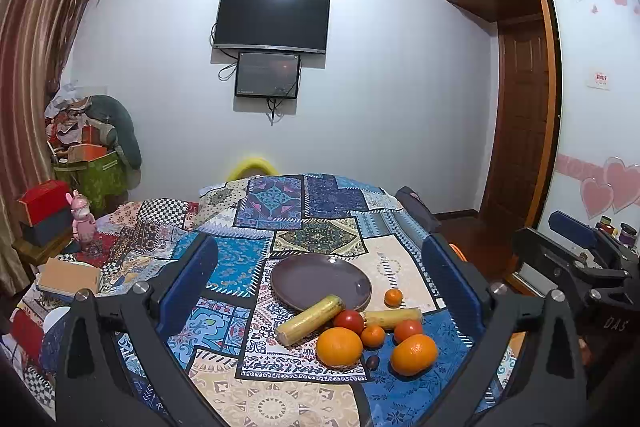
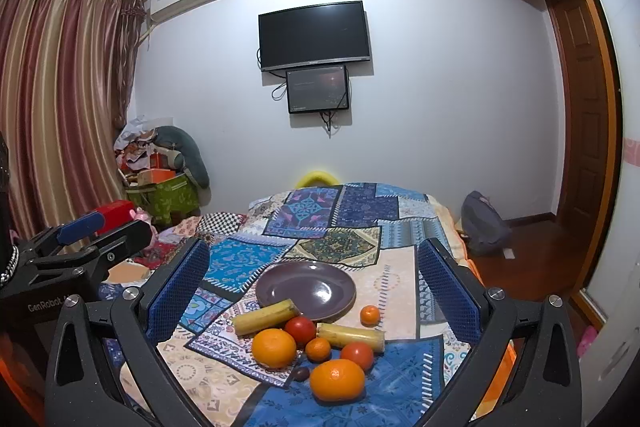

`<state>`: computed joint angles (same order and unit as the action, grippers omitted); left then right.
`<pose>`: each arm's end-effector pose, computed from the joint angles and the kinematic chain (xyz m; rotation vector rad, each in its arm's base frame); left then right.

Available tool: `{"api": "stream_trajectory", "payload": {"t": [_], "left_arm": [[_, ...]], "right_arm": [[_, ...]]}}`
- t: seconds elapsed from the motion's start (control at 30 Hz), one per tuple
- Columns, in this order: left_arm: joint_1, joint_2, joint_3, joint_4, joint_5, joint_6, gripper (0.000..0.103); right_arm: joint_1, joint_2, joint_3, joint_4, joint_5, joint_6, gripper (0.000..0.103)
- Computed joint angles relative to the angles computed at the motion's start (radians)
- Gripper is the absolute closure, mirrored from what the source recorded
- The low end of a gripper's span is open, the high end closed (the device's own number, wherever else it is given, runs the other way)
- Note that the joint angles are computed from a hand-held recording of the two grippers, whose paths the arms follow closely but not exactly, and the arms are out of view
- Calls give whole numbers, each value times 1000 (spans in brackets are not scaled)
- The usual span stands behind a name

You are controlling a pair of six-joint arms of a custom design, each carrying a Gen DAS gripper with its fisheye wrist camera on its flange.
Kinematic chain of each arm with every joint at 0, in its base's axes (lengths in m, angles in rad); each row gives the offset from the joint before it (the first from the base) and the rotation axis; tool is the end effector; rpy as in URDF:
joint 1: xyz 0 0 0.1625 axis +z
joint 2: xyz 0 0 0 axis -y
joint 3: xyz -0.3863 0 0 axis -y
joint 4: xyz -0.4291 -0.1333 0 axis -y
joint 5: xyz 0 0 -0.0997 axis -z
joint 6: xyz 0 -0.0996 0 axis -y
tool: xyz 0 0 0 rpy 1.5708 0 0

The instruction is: Organize fruits

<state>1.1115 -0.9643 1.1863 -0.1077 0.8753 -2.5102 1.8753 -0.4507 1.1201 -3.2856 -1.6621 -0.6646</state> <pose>-0.1351 -0.7178 0.2777 0.4498 1.8979 -1.5911 0.3644 -0.7451 0.1010 1.1140 -2.2585 1.4064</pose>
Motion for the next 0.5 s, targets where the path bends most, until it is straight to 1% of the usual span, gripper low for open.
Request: {"api": "stream_trajectory", "payload": {"t": [0.5], "left_arm": [[-1, -8, 4, 2, 0, 6, 0]], "right_arm": [[0, 2, -2, 0, 1, 1, 0]]}}
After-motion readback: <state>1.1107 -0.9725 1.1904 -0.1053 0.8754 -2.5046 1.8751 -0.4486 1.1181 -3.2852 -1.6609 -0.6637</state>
